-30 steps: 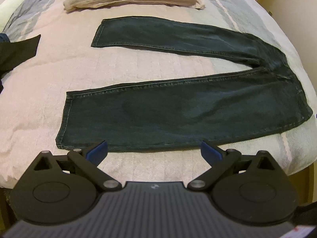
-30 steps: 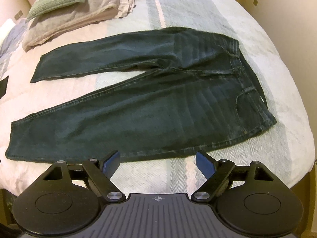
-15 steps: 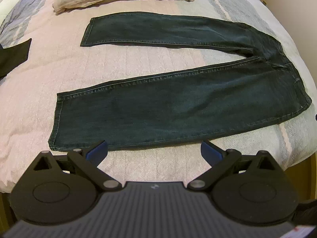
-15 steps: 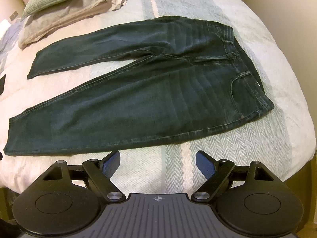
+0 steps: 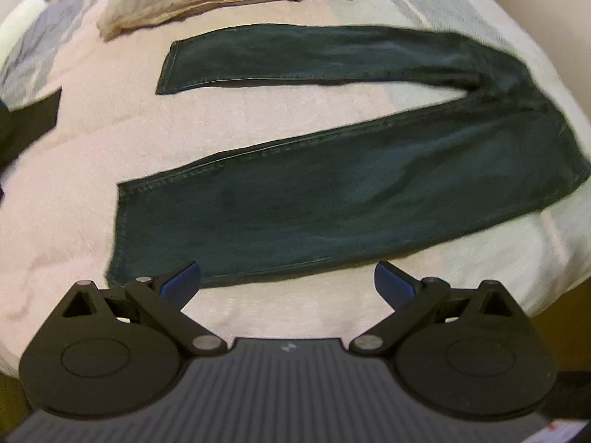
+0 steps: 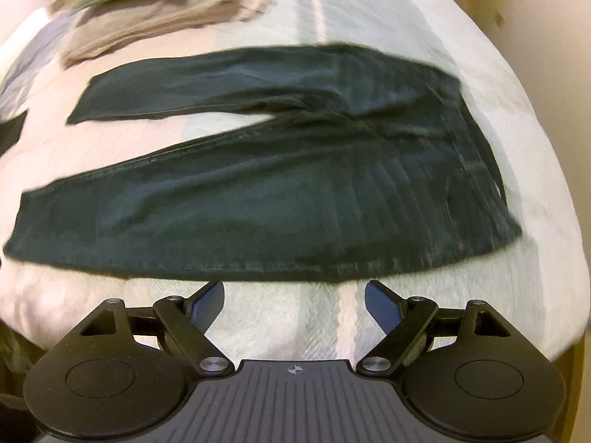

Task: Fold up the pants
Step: 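Grasp one jeans leg hem with the left gripper while the right grasps the waistband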

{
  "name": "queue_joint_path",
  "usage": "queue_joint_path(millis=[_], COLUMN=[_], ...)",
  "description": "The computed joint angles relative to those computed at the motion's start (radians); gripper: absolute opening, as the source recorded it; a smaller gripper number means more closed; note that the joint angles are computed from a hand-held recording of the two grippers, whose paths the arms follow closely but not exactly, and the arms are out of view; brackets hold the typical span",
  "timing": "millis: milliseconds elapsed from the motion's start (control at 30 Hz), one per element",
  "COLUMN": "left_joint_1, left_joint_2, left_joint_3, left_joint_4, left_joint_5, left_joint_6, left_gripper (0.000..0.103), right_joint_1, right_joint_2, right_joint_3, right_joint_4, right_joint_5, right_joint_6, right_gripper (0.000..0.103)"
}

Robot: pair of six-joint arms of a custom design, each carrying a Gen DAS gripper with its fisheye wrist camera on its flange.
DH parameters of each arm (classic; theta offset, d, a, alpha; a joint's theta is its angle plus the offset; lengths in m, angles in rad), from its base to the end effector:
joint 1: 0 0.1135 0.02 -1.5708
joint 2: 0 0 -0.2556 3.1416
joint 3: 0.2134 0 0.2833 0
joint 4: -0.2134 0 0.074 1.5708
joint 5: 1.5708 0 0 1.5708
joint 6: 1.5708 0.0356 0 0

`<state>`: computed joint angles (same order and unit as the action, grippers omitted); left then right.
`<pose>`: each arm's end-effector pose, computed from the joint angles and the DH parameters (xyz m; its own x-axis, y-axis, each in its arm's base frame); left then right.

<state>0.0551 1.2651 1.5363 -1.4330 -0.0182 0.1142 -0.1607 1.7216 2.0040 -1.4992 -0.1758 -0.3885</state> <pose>0.2369 0.0137 0.3887 -0.9173 0.0635 -0.3932 0.0425 0.9972 0.0619 0.3419 -0.0491 0.3987 -0.8939 -0.2329 -0.3830 -0.2603 0.9653 0.0205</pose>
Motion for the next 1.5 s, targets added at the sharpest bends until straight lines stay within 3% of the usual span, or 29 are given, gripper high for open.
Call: queue_joint_path(millis=[133,267,400,567,633,667,700,767,867,1000,1167,1267,1333,1500], left_joint_1=[0.094,0.224,0.343,0.416,0.428,0.430,0.434,0.442,0.420,0.340,0.228,0.169,0.138,0.089], left_joint_2=[-0.101,-0.175,-0.193,-0.160,-0.158,-0.155,-0.153,-0.119,-0.039,0.046,0.105,0.130,0.139,0.162], left_joint_3=[-0.203,-0.417,-0.601,-0.722,-0.744,-0.739,-0.725,-0.643,-0.482,-0.318,-0.227,-0.191,-0.168,-0.089], left_joint_4=[0.140,0.320,0.519,0.715,0.756,0.761,0.757,0.701,0.603,0.533,0.502,0.461,0.427,0.338], left_joint_5=[-0.045,-0.049,-0.018,0.023,0.038,0.043,0.049,0.073,0.070,-0.011,-0.159,-0.245,-0.297,-0.392], left_joint_6=[0.286,0.632,0.956,1.191,1.274,1.298,1.308,1.253,1.088,0.873,0.661,0.562,0.512,0.413], left_gripper=[0.083,0.066,0.044,0.037,0.024,0.009,0.003,0.002,0.002,0.002,0.002,0.002,0.002,0.002], right_joint_1=[0.055,0.121,0.180,0.214,0.202,0.196,0.183,0.143,0.049,-0.113,-0.286,-0.343,-0.368,-0.432], right_joint_2=[-0.148,-0.214,-0.225,-0.228,-0.229,-0.237,-0.242,-0.241,-0.246,-0.186,-0.023,0.100,0.161,0.284], right_joint_3=[-0.266,-0.438,-0.562,-0.678,-0.709,-0.727,-0.741,-0.751,-0.774,-0.786,-0.731,-0.664,-0.629,-0.524], right_joint_4=[0.209,0.352,0.491,0.633,0.665,0.682,0.697,0.711,0.744,0.823,0.970,1.033,1.072,1.131], right_joint_5=[0.034,0.049,0.062,0.073,0.074,0.078,0.078,0.077,0.052,0.031,-0.055,-0.110,-0.144,-0.209], right_joint_6=[-0.168,-0.243,-0.283,-0.307,-0.344,-0.362,-0.384,-0.434,-0.552,-0.779,-1.073,-1.189,-1.270,-1.483], right_gripper=[0.081,0.079,0.067,0.065,0.065,0.065,0.065,0.065,0.065,0.065,0.063,0.055,0.041,0.032])
